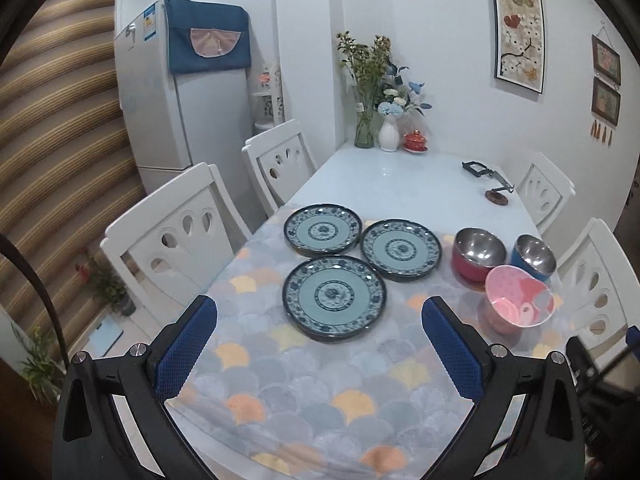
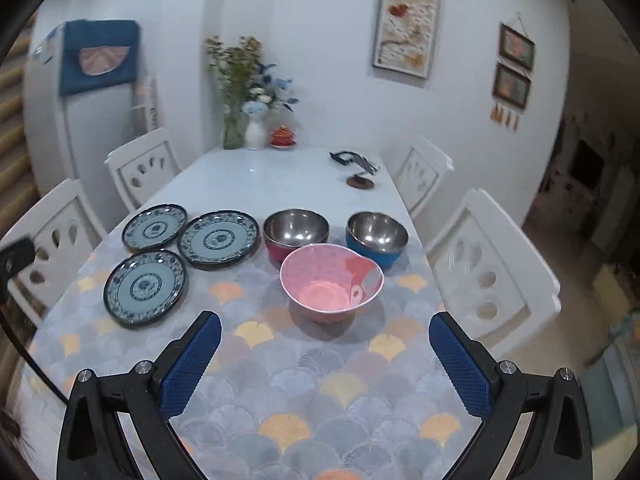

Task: Organize plates and bowls
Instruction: 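Move both tools toward the blue-and-white plate nearest the tools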

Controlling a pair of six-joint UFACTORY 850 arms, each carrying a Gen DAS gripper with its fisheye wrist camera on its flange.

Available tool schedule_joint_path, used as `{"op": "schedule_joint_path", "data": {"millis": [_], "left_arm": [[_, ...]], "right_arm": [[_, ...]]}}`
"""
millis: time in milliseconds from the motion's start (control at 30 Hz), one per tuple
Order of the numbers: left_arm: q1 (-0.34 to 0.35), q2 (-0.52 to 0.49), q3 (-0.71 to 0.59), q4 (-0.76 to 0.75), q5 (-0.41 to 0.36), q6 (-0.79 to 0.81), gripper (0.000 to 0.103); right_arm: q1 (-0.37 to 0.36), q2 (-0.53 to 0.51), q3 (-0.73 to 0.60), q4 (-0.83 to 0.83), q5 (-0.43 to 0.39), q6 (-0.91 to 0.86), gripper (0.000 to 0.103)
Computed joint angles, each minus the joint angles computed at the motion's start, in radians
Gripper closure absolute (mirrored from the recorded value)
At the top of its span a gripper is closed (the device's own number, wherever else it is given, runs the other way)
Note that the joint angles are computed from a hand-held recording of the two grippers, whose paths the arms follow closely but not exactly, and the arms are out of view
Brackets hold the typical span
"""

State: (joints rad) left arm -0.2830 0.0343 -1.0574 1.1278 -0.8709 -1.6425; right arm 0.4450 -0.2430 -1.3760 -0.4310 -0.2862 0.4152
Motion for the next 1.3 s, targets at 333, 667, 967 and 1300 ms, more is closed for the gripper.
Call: {"op": "schedule_joint_path", "data": {"millis": [333,667,967,1300], "left_arm": [[0.186,-0.007,-0.014,-0.212,0.176,0.284,0.001],[0.370,-0.046,-0.018,-0.324,0.354,0.517,0.001],[0.429,-0.068,-0.036,-0.433,0.418,0.690,0.001],[0.450,-0.078,-0.036,-0.454,0.425,0.702,0.001]], "right_arm": [[0.073,-0.199,-0.245,-0.012,-0.293,0.159,0.000],[0.159,-0.370,-0.408,0.061,-0.491,0.158,0.002],[0.186,-0.352,-0.403,0.059,-0.407,0.235,0.000],[0.185,-0.404,-0.469,0.191,-0.474,0.106,0.000]]}}
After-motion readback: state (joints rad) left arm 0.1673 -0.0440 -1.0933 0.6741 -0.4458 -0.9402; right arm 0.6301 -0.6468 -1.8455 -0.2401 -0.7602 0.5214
